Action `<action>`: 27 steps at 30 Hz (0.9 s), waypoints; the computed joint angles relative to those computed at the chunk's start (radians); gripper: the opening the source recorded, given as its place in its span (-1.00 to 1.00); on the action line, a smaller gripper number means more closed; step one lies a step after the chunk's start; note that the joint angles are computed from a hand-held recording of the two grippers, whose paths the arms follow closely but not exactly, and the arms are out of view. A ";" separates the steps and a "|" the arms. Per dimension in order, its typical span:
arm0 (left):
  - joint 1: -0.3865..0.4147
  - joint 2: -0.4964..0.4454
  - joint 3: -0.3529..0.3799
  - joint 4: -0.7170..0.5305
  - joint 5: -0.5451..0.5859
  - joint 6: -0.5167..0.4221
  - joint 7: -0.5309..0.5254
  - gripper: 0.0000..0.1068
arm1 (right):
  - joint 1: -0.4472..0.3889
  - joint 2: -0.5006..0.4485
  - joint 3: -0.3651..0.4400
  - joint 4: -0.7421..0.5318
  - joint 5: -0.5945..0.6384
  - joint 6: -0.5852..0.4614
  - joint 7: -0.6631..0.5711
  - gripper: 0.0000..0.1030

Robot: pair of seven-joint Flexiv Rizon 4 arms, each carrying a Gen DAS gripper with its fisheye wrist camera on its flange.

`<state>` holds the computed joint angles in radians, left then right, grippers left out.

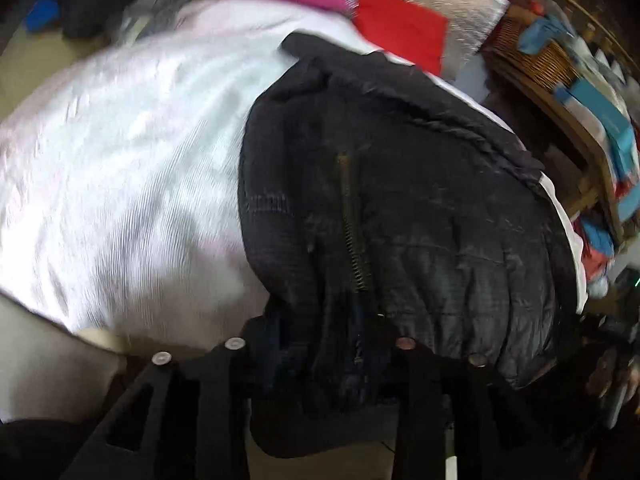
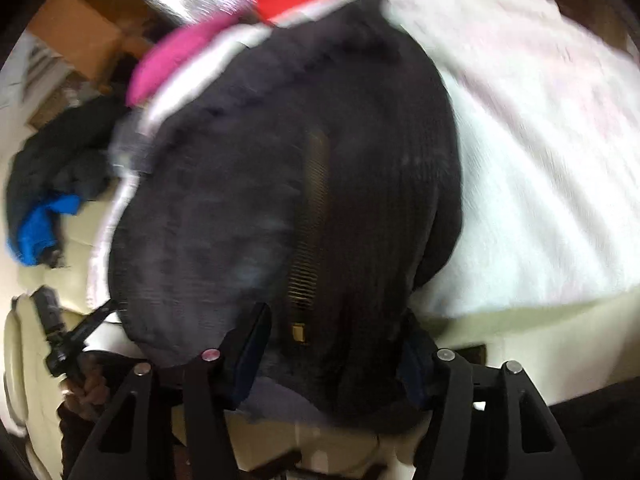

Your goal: Fold large clothes

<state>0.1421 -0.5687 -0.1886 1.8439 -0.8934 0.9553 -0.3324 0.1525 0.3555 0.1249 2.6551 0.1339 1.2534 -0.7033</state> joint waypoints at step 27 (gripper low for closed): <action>0.053 -0.009 0.009 -0.087 -0.039 -0.274 -0.017 -0.76 | -0.048 0.007 0.030 -0.055 -0.115 0.132 -0.041 -0.64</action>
<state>0.1946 -0.5779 -0.1796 1.7565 -0.9328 0.6813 -0.3495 0.1042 0.3621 0.1545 2.6005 0.0184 1.3852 -0.7440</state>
